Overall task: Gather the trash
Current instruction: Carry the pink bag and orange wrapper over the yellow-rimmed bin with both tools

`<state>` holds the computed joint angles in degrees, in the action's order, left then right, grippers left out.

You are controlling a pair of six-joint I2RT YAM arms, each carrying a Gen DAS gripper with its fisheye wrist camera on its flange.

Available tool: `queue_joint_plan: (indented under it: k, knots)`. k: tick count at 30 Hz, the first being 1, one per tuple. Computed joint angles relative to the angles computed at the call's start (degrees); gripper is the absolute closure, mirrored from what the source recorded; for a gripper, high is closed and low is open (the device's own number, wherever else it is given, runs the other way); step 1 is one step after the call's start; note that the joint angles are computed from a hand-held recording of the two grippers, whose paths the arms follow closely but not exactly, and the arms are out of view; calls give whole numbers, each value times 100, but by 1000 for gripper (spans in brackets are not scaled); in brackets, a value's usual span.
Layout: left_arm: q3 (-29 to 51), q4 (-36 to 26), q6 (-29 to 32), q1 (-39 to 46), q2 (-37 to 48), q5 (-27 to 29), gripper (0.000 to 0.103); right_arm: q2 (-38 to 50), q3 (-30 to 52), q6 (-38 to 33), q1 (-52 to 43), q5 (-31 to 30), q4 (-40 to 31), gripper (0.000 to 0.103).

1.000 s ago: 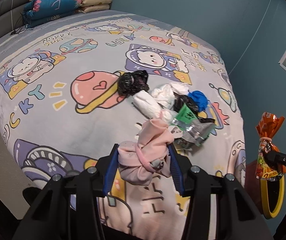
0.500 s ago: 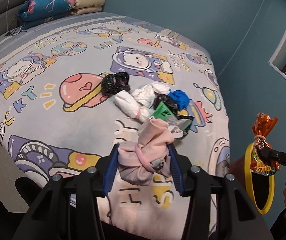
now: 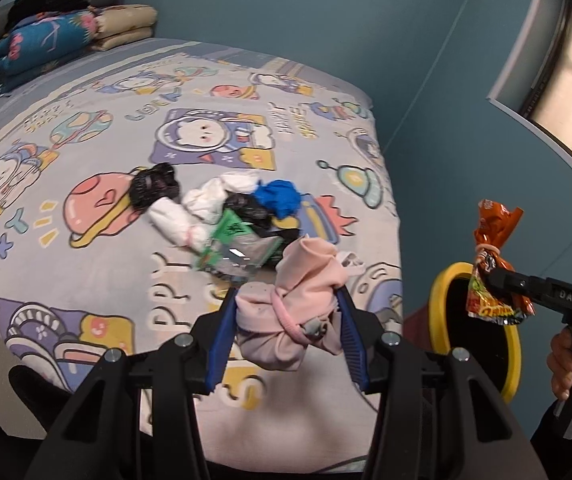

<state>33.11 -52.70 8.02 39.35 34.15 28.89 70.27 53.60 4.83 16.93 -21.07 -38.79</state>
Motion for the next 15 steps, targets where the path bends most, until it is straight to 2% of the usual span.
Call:
queue_joint_plan:
  k: [7, 15]
  knots:
    - [182, 150, -1292, -1986, -293, -1038, 58, -250, -89, -238, -674, -233, -137, 85]
    - [317, 555, -2377, -3914, -55, -2105, 58, -278, -114, -587, -1453, -545, -326, 85]
